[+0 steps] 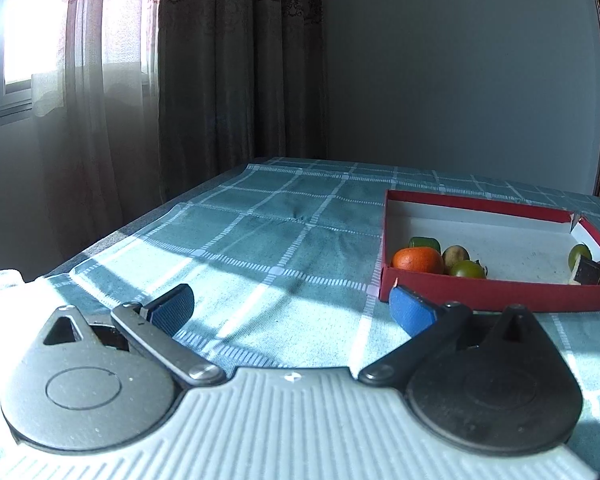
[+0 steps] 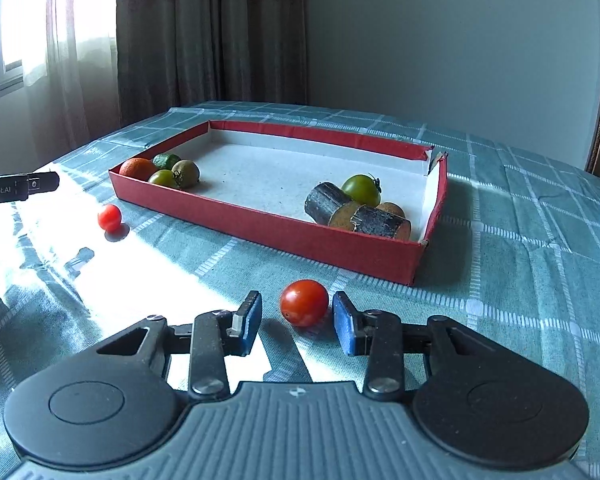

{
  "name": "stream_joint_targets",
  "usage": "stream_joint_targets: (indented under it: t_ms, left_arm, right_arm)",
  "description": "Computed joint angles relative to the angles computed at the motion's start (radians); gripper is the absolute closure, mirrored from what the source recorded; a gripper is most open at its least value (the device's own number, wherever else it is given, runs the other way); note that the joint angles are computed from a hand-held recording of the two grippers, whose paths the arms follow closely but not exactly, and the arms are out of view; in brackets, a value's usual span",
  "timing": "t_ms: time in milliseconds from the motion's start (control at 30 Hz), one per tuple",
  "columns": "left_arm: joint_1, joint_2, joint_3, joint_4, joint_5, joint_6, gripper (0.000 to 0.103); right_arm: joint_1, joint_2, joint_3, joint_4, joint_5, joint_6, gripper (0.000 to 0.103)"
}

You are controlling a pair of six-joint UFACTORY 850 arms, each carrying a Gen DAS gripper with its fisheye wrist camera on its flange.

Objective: Organize fruits
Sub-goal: 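Carry the cherry tomato into the red tray and open the right gripper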

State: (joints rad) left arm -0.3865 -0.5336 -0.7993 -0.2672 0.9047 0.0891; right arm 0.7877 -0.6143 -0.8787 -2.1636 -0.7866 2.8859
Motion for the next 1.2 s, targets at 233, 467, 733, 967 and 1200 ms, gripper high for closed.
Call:
stream_joint_targets:
  t_ms: [233, 467, 733, 967, 1200]
  left_arm:
    - [0.005, -0.001, -0.004, 0.023, -0.018, -0.009, 0.000]
    - [0.003, -0.003, -0.008, 0.018, -0.025, -0.001, 0.000]
    - [0.000, -0.006, -0.012, 0.004, -0.033, 0.010, 0.000]
    - [0.000, -0.006, -0.011, 0.007, -0.031, 0.006, 0.000]
    - [0.006, -0.006, -0.012, 0.024, -0.037, -0.012, 0.000]
  right_arm:
    - [0.005, 0.020, 0.030, -0.042, -0.058, 0.073, 0.079]
    - [-0.016, 0.041, 0.022, 0.007, -0.152, 0.050, 0.079]
    - [-0.074, 0.015, -0.035, 0.064, -0.160, -0.004, 0.079]
    - [-0.103, -0.008, -0.067, 0.092, -0.134, -0.029, 0.079]
    - [-0.127, -0.038, -0.093, 0.095, -0.097, -0.021, 0.079]
